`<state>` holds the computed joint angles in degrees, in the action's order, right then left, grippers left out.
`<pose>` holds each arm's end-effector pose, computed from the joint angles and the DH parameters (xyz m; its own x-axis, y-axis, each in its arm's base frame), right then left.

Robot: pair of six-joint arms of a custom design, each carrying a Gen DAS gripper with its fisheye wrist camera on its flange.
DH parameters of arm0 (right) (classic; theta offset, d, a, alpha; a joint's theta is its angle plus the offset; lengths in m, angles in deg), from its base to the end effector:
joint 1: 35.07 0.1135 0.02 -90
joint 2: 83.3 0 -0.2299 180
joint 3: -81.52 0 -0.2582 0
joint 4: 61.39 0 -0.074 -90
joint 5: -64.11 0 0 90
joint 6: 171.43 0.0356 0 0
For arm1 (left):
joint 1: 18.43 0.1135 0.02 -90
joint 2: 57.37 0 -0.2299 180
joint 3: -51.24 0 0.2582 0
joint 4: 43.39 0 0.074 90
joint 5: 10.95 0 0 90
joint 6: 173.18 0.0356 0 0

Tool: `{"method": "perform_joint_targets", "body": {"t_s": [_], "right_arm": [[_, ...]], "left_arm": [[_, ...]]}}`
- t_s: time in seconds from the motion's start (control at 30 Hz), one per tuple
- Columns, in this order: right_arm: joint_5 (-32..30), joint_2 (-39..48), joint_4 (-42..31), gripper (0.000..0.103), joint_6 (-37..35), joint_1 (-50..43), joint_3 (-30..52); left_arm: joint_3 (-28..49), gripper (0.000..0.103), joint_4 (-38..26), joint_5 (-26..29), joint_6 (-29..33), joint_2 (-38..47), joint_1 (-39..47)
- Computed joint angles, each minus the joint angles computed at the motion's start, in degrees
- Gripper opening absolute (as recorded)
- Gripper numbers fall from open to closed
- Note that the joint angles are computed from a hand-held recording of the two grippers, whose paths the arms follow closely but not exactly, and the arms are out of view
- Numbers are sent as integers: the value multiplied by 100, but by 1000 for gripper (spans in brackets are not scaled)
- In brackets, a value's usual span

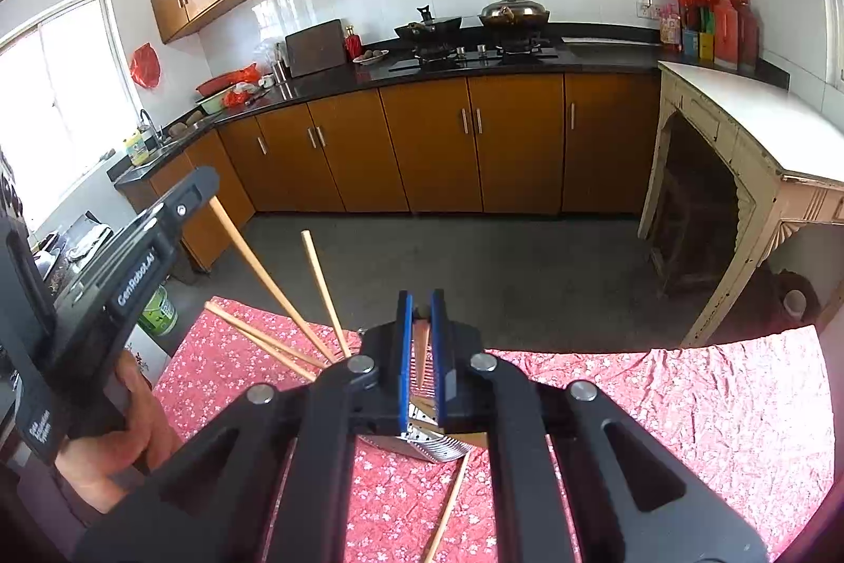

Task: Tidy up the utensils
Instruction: 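Lower the left tool's chopstick into the holder while the right tool lowers its own, then open the left tool to release its chopstick while the right tool opens too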

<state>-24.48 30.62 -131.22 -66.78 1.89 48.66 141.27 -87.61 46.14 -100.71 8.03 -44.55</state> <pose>0.3339 0.2501 0.3998 -0.6091 -0.1419 -0.7803 -0.4457 0.8750 0.1888 0.2392 -0.0957 0.3953 -0.2600 -0.1542 -0.9532 -0.1765 0.9781 -0.1101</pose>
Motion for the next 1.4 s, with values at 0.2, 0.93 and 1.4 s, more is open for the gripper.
{"method": "perform_joint_targets", "body": {"t_s": [0.2,0.93,1.4], "right_arm": [[289,-11,426,11,181,45,-253],[830,-1031,951,33,423,180,-1511],[1464,-4284,2101,39,377,558,-5776]], "left_arm": [[66,8,-192,104,-2,35,91],[32,41,-835,-401,22,-661,-173],[-1528,48,-2587,-1861,-975,-2852,-1645]]}}
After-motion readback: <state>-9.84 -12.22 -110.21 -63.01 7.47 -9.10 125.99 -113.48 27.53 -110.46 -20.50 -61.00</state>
